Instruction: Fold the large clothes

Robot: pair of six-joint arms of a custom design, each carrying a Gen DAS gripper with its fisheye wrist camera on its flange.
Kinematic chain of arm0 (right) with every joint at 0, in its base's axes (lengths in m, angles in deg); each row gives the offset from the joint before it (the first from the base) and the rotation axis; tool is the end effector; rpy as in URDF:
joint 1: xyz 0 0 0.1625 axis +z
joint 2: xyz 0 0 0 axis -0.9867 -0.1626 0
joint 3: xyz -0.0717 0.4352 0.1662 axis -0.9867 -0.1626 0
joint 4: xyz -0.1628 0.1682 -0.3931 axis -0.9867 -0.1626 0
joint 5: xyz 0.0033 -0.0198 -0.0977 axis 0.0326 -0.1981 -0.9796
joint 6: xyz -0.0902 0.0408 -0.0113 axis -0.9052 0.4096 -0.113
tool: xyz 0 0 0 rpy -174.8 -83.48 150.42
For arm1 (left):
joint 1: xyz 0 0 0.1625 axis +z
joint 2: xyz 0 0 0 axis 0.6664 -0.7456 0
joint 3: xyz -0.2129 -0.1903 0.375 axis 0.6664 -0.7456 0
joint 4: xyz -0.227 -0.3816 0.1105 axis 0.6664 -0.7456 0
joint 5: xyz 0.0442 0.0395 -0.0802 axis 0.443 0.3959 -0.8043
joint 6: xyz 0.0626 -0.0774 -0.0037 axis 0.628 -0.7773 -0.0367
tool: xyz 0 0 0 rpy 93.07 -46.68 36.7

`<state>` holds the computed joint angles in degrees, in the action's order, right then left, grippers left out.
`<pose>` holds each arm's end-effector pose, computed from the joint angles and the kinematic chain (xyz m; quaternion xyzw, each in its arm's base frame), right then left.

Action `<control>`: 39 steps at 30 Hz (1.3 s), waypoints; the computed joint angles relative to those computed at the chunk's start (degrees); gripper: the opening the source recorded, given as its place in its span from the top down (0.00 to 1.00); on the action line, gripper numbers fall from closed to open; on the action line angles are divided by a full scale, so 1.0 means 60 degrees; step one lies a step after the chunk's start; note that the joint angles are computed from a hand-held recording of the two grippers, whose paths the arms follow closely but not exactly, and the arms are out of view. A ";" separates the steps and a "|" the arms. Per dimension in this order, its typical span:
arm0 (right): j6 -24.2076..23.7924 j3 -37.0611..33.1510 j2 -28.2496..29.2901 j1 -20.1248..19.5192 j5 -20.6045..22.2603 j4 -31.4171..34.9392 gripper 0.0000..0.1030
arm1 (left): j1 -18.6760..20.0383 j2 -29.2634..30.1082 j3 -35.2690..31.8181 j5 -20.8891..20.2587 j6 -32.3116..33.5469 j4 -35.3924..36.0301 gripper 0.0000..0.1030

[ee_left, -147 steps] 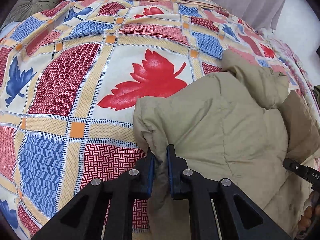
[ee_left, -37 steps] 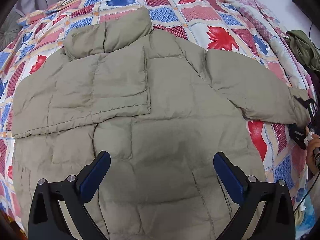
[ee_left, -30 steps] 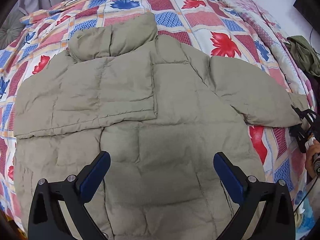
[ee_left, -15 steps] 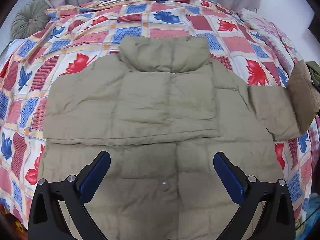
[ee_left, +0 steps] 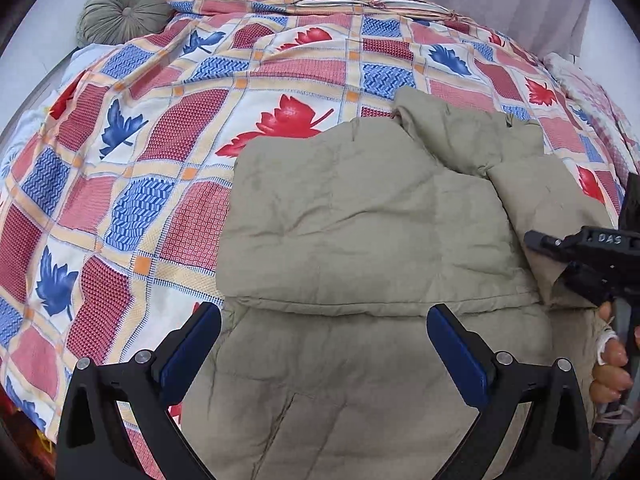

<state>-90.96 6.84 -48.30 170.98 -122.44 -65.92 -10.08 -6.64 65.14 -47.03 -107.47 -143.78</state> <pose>0.1404 -0.6823 0.3461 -0.0906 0.9945 -0.0517 0.0115 -0.3903 -0.4827 0.1473 -0.1552 0.8573 -0.2925 0.3943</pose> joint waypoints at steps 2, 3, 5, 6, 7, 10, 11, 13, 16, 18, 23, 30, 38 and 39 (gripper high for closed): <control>0.0484 0.0088 0.0328 -0.0017 -0.0669 -0.0116 0.87 | 0.0030 -0.0056 0.0189 -0.0064 0.0137 -0.0341 0.00; 0.0725 0.0189 0.0342 -0.0100 -0.0750 -0.0090 0.87 | 0.0040 -0.0063 0.0256 -0.0076 0.0215 -0.0522 0.00; 0.0931 0.0315 0.0227 -0.0354 -0.0509 -0.0060 0.87 | 0.0085 -0.0055 0.0325 -0.0066 0.0373 -0.0846 0.00; 0.1014 0.0318 0.0144 -0.0404 -0.0427 0.0002 0.76 | 0.0108 -0.0039 0.0326 -0.0041 0.0467 -0.0997 0.00; 0.0982 0.0303 0.0045 -0.0428 -0.0403 0.0091 0.67 | 0.0133 -0.0032 0.0334 -0.0008 0.0583 -0.1169 0.00; 0.0636 0.0379 -0.0408 -0.0399 -0.0298 -0.0003 0.38 | 0.0255 -0.0050 0.0357 0.0179 0.1047 -0.1762 0.00; 0.0593 0.0365 -0.0563 -0.0399 -0.0342 -0.0017 0.38 | 0.0315 -0.0065 0.0373 0.0239 0.1195 -0.1993 0.00; 0.0838 0.0338 -0.0749 -0.0415 -0.0489 -0.0270 0.38 | 0.0421 -0.0124 0.0490 0.0276 0.1542 -0.2695 0.00; 0.1424 0.0178 -0.0771 -0.0503 -0.0676 -0.0802 0.38 | 0.0539 -0.0248 0.0753 0.0259 0.2157 -0.3870 0.00; 0.1773 0.0052 -0.0629 -0.0533 -0.0630 -0.1129 0.64 | 0.0564 -0.0352 0.0925 0.0271 0.2519 -0.4433 0.00; 0.0098 -0.0002 -0.0216 0.0166 -0.0644 -0.1146 0.89 | 0.0636 -0.0870 0.1774 0.0253 0.3113 -0.6579 0.00; -0.2694 0.0899 0.0009 0.1418 -0.2742 -0.0091 0.49 | 0.1164 -0.0775 0.2430 -0.0805 0.3968 -1.0006 0.00; -0.3242 0.1225 -0.1108 0.0688 -0.3458 -0.0033 0.38 | 0.1751 0.0457 0.1417 -0.1708 0.4832 -0.9979 0.01; -0.3271 0.1177 -0.1271 0.0487 -0.3717 -0.0176 0.45 | 0.1768 0.0601 0.1173 -0.1604 0.4836 -0.9529 0.09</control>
<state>-110.58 13.90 -55.92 173.90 -144.74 -66.97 0.53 -3.03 72.18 -56.65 -78.45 -200.95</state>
